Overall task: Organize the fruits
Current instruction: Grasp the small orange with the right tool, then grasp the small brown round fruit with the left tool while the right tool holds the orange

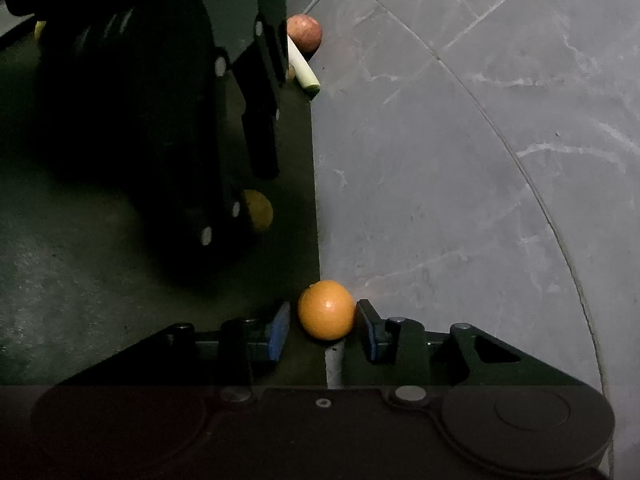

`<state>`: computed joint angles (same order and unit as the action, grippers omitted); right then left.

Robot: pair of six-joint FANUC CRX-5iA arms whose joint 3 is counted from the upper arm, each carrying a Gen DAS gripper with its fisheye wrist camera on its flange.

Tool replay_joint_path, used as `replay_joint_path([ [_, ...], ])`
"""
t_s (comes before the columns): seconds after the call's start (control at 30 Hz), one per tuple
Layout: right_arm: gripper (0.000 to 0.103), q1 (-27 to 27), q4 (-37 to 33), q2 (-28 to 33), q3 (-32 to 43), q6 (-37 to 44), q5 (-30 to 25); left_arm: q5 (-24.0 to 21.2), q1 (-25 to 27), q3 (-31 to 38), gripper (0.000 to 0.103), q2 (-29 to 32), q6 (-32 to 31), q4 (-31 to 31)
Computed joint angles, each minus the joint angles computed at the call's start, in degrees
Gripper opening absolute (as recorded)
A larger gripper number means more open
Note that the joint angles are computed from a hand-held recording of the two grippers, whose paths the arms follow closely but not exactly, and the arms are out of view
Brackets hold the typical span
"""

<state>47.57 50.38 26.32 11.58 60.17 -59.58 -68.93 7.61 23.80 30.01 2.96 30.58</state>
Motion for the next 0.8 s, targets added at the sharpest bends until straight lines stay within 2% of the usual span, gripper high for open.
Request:
replay_joint_path([
  [0.27, 0.033, 0.01, 2.64, -0.76, -2.79, -1.27, 1.59, -1.76, 0.09, 1.40, 0.030, 1.20, 2.17, 0.82],
  [0.4, 0.033, -0.35, 3.34, -1.34, -4.09, -2.36, 2.97, -1.04, 0.22, 0.55, 0.029, 0.55, 4.91, 0.91],
  [0.7, 0.033, -0.30, 4.71, -3.65, -7.44, -5.03, 5.21, -0.98, 1.75, 0.15, 0.029, -0.27, 22.87, 0.01],
  [0.8, 0.033, 0.00, 5.14, -4.45, -8.40, -5.67, 5.96, -0.35, 2.57, -1.68, 0.029, -1.43, 26.53, 0.78],
])
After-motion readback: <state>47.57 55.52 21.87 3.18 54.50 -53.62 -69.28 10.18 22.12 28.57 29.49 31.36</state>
